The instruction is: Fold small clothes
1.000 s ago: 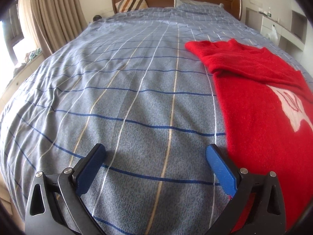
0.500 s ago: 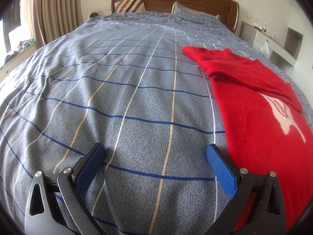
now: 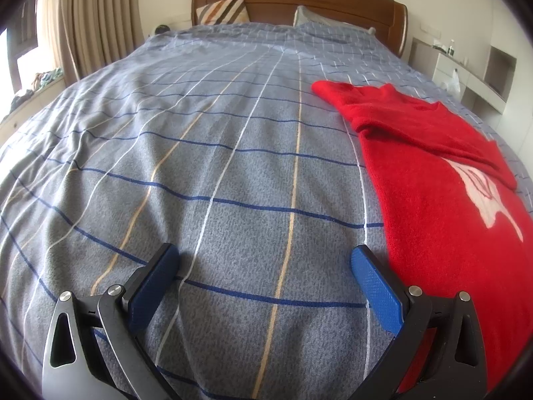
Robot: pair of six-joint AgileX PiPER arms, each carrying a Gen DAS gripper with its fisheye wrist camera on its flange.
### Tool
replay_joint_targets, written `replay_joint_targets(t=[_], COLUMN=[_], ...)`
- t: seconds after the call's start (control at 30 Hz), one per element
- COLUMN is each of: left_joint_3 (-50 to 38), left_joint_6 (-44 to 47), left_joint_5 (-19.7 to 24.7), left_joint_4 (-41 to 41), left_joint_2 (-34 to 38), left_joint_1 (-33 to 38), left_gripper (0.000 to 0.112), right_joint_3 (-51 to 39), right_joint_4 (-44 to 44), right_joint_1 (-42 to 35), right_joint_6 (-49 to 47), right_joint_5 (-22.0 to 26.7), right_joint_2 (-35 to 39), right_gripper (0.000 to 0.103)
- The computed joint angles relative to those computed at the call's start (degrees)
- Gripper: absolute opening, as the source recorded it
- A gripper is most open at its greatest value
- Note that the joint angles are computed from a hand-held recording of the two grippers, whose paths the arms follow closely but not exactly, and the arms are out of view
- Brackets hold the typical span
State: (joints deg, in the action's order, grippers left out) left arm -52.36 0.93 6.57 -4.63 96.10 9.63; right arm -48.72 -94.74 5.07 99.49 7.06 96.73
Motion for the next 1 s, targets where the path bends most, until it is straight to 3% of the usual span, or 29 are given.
replay_joint_targets(t=[1.0], left_joint_3=[0.2], left_joint_6=[2.6], left_joint_5=[-0.3], left_joint_4=[-2.6], left_joint_2=[-0.1], left_joint_1=[0.2], left_gripper=[0.103], right_joint_3=[0.1], right_joint_4=[-2.1], right_joint_1=[0.0], right_joint_6=[2.2], right_joint_5=[0.1], right_joint_2=[0.1], right_gripper=[0.103])
